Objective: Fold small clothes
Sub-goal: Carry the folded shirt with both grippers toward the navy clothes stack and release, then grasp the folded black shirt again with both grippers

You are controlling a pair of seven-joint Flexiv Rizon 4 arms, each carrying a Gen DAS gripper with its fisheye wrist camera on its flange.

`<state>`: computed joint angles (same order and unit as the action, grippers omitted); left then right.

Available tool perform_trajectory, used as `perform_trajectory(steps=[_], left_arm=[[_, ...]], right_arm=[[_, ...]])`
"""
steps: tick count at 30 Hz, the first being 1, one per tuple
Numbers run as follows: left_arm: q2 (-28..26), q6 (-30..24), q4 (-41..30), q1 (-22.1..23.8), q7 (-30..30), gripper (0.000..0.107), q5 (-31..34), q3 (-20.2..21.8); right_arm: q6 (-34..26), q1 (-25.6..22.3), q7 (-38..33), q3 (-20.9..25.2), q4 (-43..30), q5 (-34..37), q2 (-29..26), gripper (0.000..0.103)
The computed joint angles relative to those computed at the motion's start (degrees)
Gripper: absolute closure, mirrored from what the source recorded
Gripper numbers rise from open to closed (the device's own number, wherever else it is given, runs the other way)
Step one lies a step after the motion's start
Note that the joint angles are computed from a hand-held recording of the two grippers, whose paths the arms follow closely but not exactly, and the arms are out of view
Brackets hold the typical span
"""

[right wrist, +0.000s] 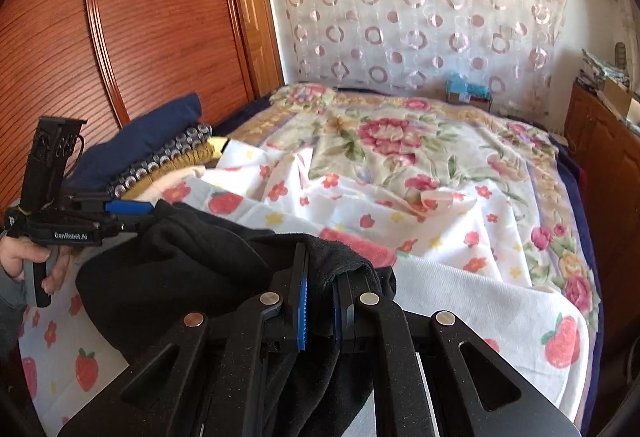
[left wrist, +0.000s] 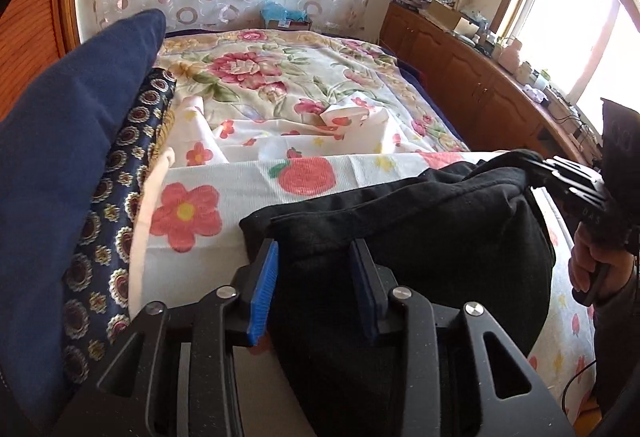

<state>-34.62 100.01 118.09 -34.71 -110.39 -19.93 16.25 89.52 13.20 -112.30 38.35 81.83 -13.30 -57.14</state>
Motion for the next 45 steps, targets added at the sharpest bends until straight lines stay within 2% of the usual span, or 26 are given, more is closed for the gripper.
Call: perform_trajectory(steps=[2, 4, 6, 8, 9, 11, 12, 13, 16, 18, 21, 23, 24, 26, 28, 29, 30, 32, 33, 35, 38, 45], left_arm=[[0.3, 1.1, 0.2, 2.4, 1.1, 0.091, 1.0, -2.6], [-0.1, 0.1, -0.5, 0.1, 1.8, 0.101, 0.8, -0.1], [-0.5, -0.4, -1.3, -3.6, 1.5, 0.102, 0.1, 4.0], [-1.7, -0.4, -1.8, -10.1, 0.0, 0.103, -1.7, 11.4], [-2.5, -0.7, -2.1, -13.4, -0.8, 0.103, -2.9, 15.3], [-3.5, -2.6, -3.0, -16.6, -1.0, 0.103, -3.6, 19.5], [-4.0, -3.5, -3.6, -17.2, -1.2, 0.103, -3.4, 20.8], [-4.4, -4.0, -4.0, -17.8, -1.8, 0.103, -3.0, 21.9], [-5.4, -6.3, -5.2, -18.4, -3.6, 0.103, -1.5, 23.8], [-5.2, -6.6, -5.2, -17.5, -4.3, 0.103, 0.0, 23.0], [-4.8, -6.9, -5.5, -16.3, -5.7, 0.103, 2.0, 22.1], [-4.3, -7.5, -5.2, -16.7, -7.3, 0.093, 3.1, 22.6], [-3.9, -7.2, -5.1, -16.8, -8.1, 0.088, 3.7, 22.7], [-2.9, -6.2, -4.4, -16.2, -9.0, 0.07, 5.3, 21.8], [-1.5, -5.4, -3.7, -15.1, -8.8, 0.064, 6.7, 19.9], [-1.3, -5.8, -3.7, -15.3, -8.8, 0.055, 7.0, 19.8], [-1.1, -5.6, -3.4, -15.3, -9.1, 0.051, 7.5, 19.3], [-0.1, -4.8, -2.6, -13.5, -9.1, 0.035, 8.2, 16.7], [0.5, -4.3, -2.0, -12.3, -8.7, 0.033, 8.5, 14.7], [0.8, -4.5, -1.5, -12.1, -8.5, 0.03, 8.8, 13.5], [0.4, -5.9, -1.0, -16.1, -10.5, 0.03, 9.0, 16.3], [1.4, -5.0, 2.2, -17.9, -13.5, 0.03, 10.4, 15.8]], right_arm=[[-1.0, 0.3, 0.2, -0.6, -0.7, 0.0, -0.4, 0.094], [-3.7, 0.0, 0.1, 0.2, -2.0, 0.4, -0.4, 0.094], [-4.8, -0.4, -0.9, 1.1, -2.3, 1.9, 0.2, 0.094], [-5.9, -0.6, -1.7, 1.7, -2.7, 3.5, 0.7, 0.093], [-6.3, -0.5, -1.9, 1.7, -3.1, 4.4, 0.8, 0.089], [-7.2, -0.2, -1.8, 1.4, -3.8, 6.2, 1.4, 0.086], [-7.6, -0.3, -2.1, 1.6, -4.0, 7.2, 1.7, 0.081], [-7.3, 0.0, -2.1, 1.0, -3.9, 8.1, 2.1, 0.079], [-9.2, 0.3, -1.4, 0.0, -4.5, 10.7, 3.2, 0.062], [-6.8, 2.6, 1.2, -4.5, -3.3, 11.7, 5.0, 0.048], [-8.1, 1.7, 2.4, -4.8, -3.2, 13.7, 6.0, 0.047], [-5.1, 3.7, 3.8, -8.6, -1.1, 13.5, 7.7, 0.047], [-4.8, 3.8, 4.1, -9.0, -0.4, 13.1, 8.1, 0.047], [-5.8, 2.3, 3.4, -6.9, 0.3, 12.6, 7.9, 0.047], [-6.0, 2.9, 3.4, -7.1, 1.2, 12.1, 8.2, 0.047], [-6.0, 3.1, 3.4, -7.1, 1.7, 11.8, 8.4, 0.047], [-6.1, 3.1, 3.1, -6.6, 2.4, 11.7, 8.4, 0.047], [-6.7, 2.4, 2.0, -5.1, 2.9, 11.6, 8.4, 0.047], [-6.8, 1.9, 1.3, -4.3, 3.4, 11.7, 8.5, 0.047], [-6.2, 1.0, 0.1, -3.3, 5.3, 12.1, 9.2, 0.047], [-5.2, 0.2, -0.7, -3.8, 8.0, 12.2, 10.6, 0.047], [-3.4, -2.0, -0.8, -3.7, 16.5, 11.5, 15.3, 0.047]])
